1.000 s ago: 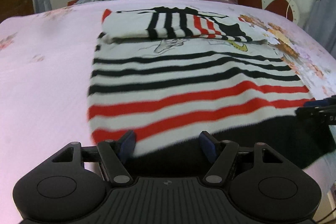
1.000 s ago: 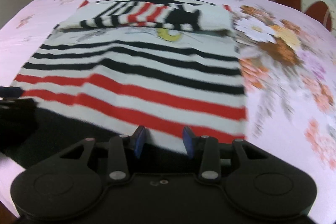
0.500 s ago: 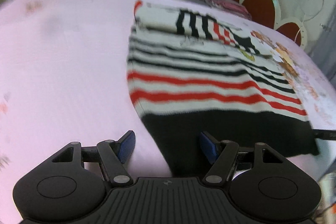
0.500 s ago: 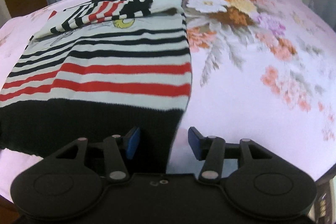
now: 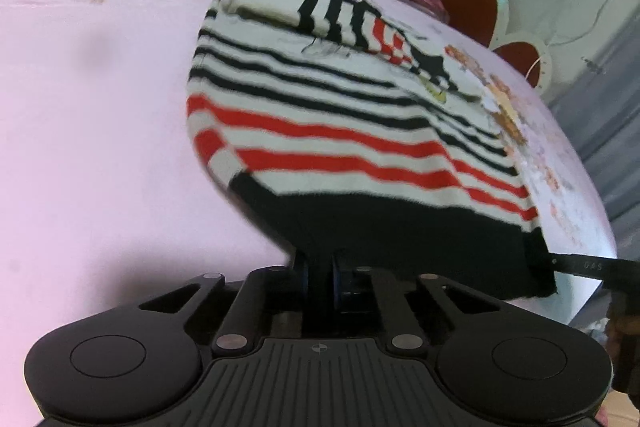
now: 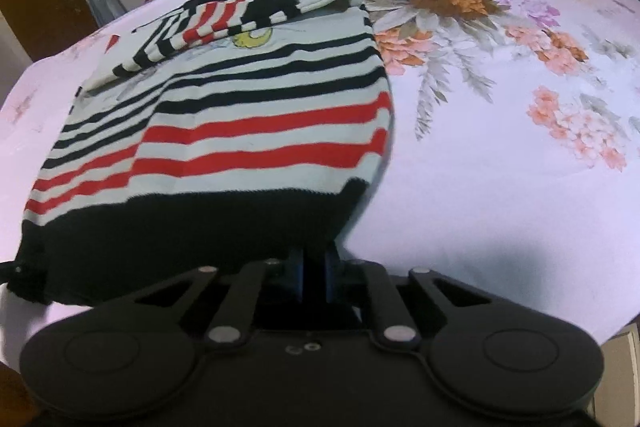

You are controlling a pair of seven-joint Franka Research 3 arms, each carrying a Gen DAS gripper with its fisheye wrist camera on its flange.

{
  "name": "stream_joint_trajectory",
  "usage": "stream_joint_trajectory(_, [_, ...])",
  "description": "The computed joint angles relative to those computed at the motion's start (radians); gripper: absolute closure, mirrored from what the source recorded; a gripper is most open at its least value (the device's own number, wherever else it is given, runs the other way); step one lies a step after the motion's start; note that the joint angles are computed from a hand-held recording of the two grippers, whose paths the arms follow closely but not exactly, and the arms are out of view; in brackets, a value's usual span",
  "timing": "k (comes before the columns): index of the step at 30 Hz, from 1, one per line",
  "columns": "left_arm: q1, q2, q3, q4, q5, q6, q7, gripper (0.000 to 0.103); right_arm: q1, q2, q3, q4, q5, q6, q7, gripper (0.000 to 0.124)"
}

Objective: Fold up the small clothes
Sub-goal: 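Close both tools on the black hem of the sweater, then lift the black hem with both tools and fold it onto the collar layer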

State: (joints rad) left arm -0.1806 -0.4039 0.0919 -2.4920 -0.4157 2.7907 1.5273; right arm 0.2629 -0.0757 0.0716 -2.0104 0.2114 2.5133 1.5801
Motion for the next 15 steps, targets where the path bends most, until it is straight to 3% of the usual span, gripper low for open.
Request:
stream_joint_trajectory(8, [-0.055,0.088,0.056,0.153,-0.074,0.102,0.115,0.093,0.007,0.057,-0.014,0.129,0.167,0.062,-0.169,0.115])
stream_joint_trajectory(15, [-0.054,0.316,0.078,0.435,-0.287,0.153,0.271,0.093,-0.013,0.279,-0.005,0.448,0.238,0.073,-0.252,0.115])
